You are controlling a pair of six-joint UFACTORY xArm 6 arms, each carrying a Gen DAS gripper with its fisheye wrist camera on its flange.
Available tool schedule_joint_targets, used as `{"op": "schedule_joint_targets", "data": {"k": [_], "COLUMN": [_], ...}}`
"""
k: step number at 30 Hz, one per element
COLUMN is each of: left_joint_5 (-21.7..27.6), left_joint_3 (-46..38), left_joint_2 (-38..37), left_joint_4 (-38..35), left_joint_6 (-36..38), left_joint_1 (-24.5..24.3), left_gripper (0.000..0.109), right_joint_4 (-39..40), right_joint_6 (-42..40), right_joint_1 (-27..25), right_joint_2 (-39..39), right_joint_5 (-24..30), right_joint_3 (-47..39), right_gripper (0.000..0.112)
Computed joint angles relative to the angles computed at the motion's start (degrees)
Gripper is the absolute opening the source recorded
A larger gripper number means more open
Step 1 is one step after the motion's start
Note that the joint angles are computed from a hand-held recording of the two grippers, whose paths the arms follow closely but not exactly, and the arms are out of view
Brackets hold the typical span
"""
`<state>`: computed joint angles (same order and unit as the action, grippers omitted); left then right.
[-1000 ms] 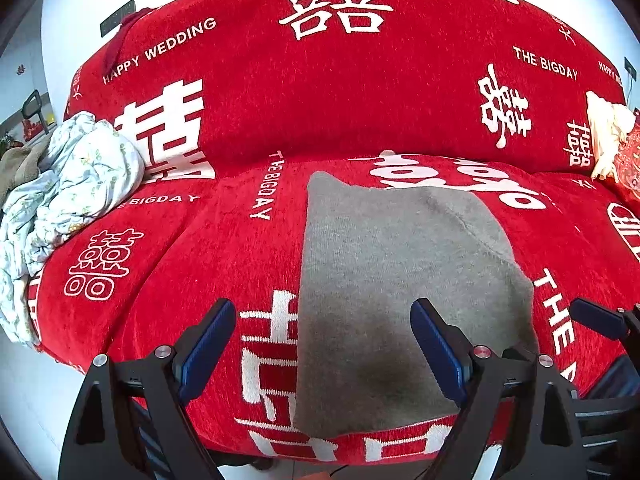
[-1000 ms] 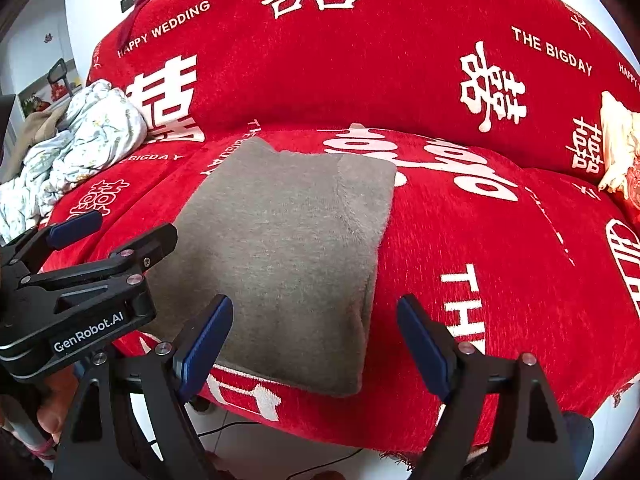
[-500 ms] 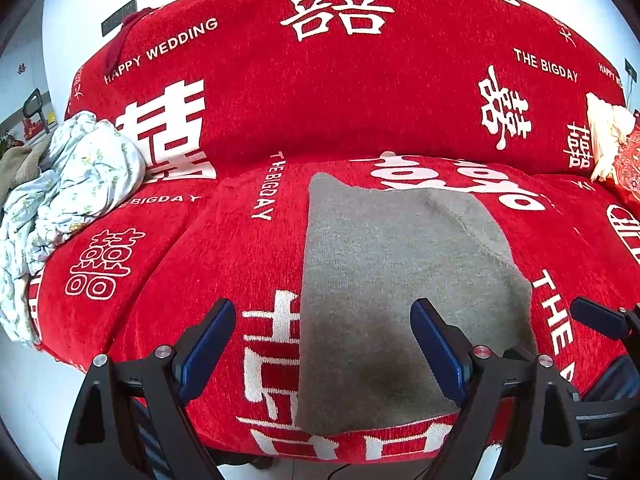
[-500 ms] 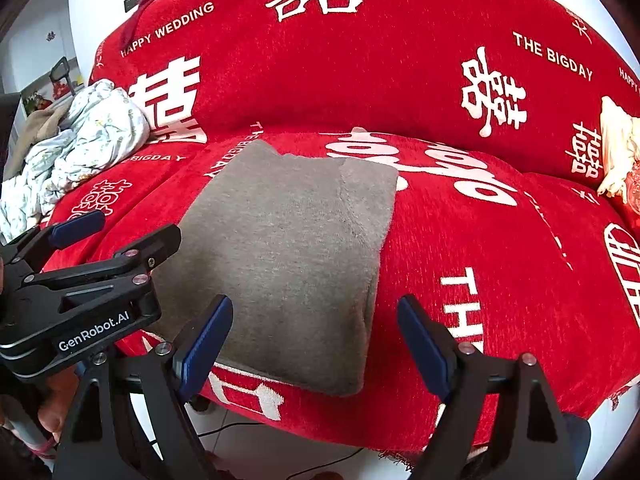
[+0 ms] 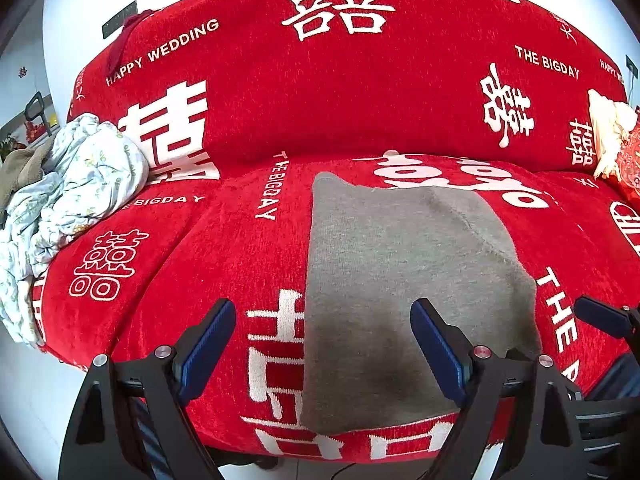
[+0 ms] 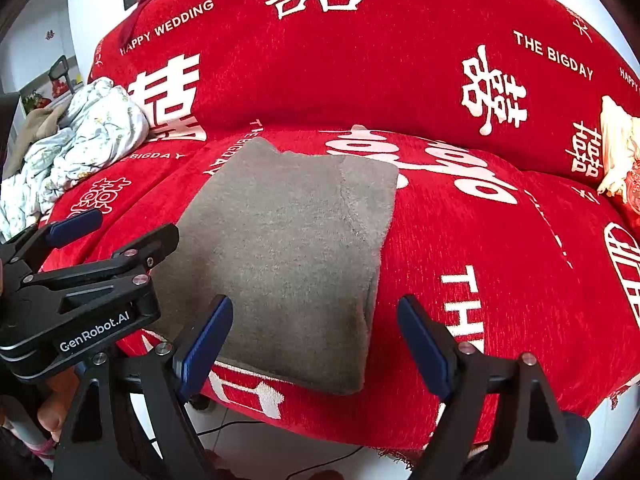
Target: Fold small clothes
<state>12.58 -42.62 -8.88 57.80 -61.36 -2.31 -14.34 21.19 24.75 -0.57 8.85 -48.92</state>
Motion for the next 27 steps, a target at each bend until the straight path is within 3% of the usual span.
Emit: {"op": "schedule_joint_targets", "data": {"k": [27], "left_joint_5": [0.19], "left_joint_3": [0.15], "left_joint_2": [-0.44], "left_joint_4": [0.98], "left_joint_6": [-0.53], "left_joint_1": [-0.32], "left_gripper": [0.09], "right_joint_4": [-0.01], "right_joint_6": [-0.22], "right_joint_1": [0.09], "right_joint_2": [-0.32], "right_joint_5": [-0.03], "right_joint_3": [0.2], "right_gripper": [0.087]}}
